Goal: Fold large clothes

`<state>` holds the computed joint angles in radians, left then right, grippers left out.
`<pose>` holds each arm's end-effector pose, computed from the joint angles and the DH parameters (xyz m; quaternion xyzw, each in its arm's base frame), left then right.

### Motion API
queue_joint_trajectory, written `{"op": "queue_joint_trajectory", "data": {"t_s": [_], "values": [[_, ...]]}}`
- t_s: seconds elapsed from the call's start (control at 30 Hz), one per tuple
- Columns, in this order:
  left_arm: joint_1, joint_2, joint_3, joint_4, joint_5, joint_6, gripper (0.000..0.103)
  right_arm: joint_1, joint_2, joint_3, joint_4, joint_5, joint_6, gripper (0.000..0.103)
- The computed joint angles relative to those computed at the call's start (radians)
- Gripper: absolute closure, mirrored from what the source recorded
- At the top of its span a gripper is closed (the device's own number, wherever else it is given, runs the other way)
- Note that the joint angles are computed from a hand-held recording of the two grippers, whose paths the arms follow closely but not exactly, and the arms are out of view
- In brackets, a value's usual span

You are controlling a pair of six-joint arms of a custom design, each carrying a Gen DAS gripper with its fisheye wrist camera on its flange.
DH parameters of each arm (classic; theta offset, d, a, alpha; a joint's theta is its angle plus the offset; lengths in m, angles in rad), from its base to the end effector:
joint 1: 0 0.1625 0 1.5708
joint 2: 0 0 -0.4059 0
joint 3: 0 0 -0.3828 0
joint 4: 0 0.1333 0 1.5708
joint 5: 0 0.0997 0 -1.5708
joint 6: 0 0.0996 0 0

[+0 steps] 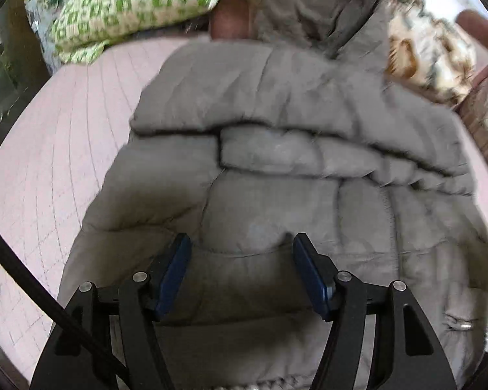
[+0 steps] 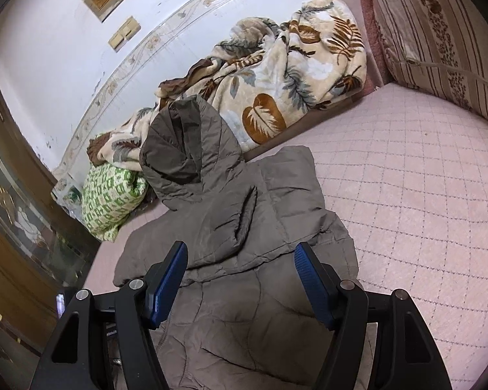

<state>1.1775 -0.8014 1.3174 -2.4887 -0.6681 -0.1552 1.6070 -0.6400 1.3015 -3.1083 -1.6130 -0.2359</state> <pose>-0.0849 -0.7565 0.2474 0.0183 0.8859 -0.2887 0.3628 0.1568 -0.7627 0.1826 0.1139 -0.8982 0.4200 0.0613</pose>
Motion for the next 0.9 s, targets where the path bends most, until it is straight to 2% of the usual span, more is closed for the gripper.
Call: {"op": "queue_joint_trajectory", "data": {"t_s": [0.07, 0.13, 0.17, 0.23, 0.3, 0.37, 0.47, 0.5, 0.57, 0.6, 0.63, 0.67, 0.73, 0.77, 0.8, 0.9], "values": [[-0.007, -0.020, 0.037, -0.122, -0.033, 0.079, 0.039, 0.007, 0.005, 0.003, -0.009, -0.020, -0.022, 0.030], [-0.016, -0.013, 0.056, -0.282, -0.016, 0.192, 0.039, 0.009, 0.003, 0.011, -0.001, -0.019, -0.038, 0.031], [-0.016, -0.003, 0.056, -0.359, 0.000, 0.243, 0.038, 0.007, 0.000, 0.017, 0.011, -0.005, -0.044, 0.038], [-0.008, 0.007, 0.046, -0.387, 0.017, 0.277, 0.038, 0.006, -0.005, 0.030, 0.027, 0.007, -0.048, 0.047], [0.003, 0.012, 0.023, -0.361, 0.024, 0.285, 0.038, 0.012, -0.008, 0.040, 0.050, -0.010, -0.043, 0.047], [0.015, 0.010, 0.016, -0.339, 0.009, 0.277, 0.038, 0.032, 0.002, 0.040, 0.038, -0.071, -0.045, 0.047], [0.023, 0.005, 0.009, -0.309, -0.045, 0.279, 0.038, 0.075, 0.044, -0.037, 0.106, -0.161, -0.036, 0.047], [0.016, 0.000, 0.027, -0.328, -0.045, 0.296, 0.038, 0.101, 0.081, -0.092, 0.126, -0.241, -0.066, 0.047], [0.004, 0.004, 0.044, -0.396, -0.028, 0.370, 0.038, 0.158, 0.205, -0.256, 0.141, -0.450, -0.231, 0.047], [0.000, 0.008, 0.046, -0.432, -0.019, 0.411, 0.038, 0.172, 0.267, -0.343, 0.183, -0.514, -0.285, 0.050], [-0.004, 0.010, 0.048, -0.459, -0.013, 0.444, 0.037, 0.174, 0.317, -0.420, 0.256, -0.536, -0.297, 0.060], [-0.005, 0.012, 0.048, -0.476, -0.012, 0.464, 0.037, 0.164, 0.335, -0.458, 0.335, -0.519, -0.267, 0.067], [-0.002, 0.012, 0.039, -0.471, -0.012, 0.465, 0.037, 0.149, 0.391, -0.544, 0.448, -0.550, -0.193, 0.067], [0.001, 0.010, 0.036, -0.462, -0.019, 0.453, 0.037, 0.140, 0.388, -0.545, 0.472, -0.534, -0.146, 0.067], [0.004, 0.005, 0.033, -0.445, -0.030, 0.433, 0.037, 0.130, 0.376, -0.531, 0.485, -0.513, -0.096, 0.067], [0.010, -0.009, 0.032, -0.410, -0.059, 0.390, 0.037, 0.116, 0.308, -0.424, 0.416, -0.474, -0.019, 0.067]]}}
